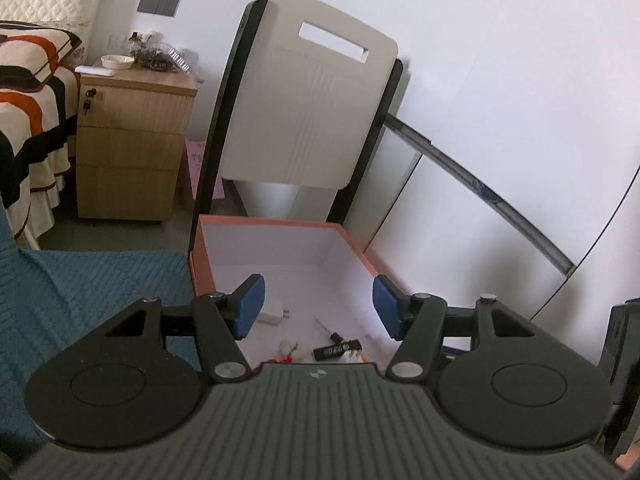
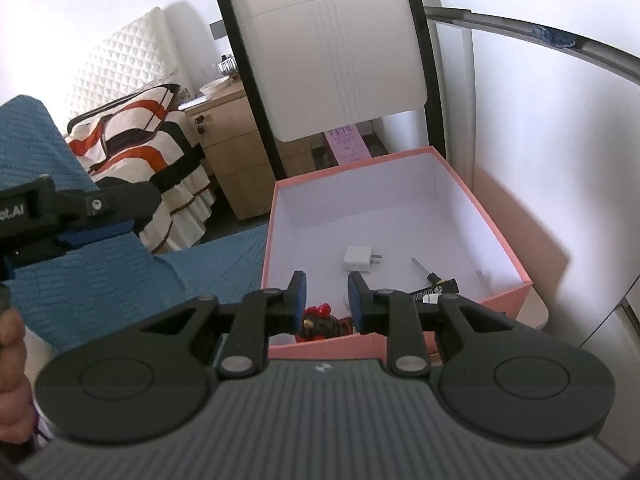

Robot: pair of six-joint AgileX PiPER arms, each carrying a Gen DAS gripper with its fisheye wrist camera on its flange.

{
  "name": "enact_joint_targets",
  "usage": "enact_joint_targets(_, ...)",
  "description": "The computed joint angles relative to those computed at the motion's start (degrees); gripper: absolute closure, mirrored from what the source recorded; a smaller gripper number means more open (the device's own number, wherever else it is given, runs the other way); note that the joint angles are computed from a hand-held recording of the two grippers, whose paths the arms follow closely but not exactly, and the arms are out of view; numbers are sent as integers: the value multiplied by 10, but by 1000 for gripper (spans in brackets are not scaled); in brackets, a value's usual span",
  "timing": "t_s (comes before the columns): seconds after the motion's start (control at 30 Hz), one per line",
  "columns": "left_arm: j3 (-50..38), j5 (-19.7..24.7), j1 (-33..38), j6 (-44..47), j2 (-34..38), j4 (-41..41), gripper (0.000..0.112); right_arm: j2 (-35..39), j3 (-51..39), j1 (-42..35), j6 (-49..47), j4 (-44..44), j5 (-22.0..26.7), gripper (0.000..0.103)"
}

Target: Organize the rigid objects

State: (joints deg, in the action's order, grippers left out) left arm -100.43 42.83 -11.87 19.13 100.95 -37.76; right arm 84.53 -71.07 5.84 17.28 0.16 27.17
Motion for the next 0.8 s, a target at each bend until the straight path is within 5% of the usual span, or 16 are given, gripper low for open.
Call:
enact_joint_targets(0.27, 51, -18, -7, 3, -15, 2, 46, -14, 34, 11, 33, -40, -11, 76)
enact_joint_targets(0.5, 63, -16, -6, 2, -11, -4, 32, -18, 62, 14, 70, -76, -26, 73)
enact_joint_targets(0.6, 73, -30, -8, -6, -16, 13, 27, -17, 64, 9, 73, -72, -26, 60)
enact_joint_targets(0.73, 83, -38, -4, 6, -18, -3, 21, -14, 64, 4, 49, -58, -26, 7)
enact_joint_targets(0.8, 89, -51, -10, -3, -23, 21, 21, -14, 63, 5, 62, -71, -25, 2)
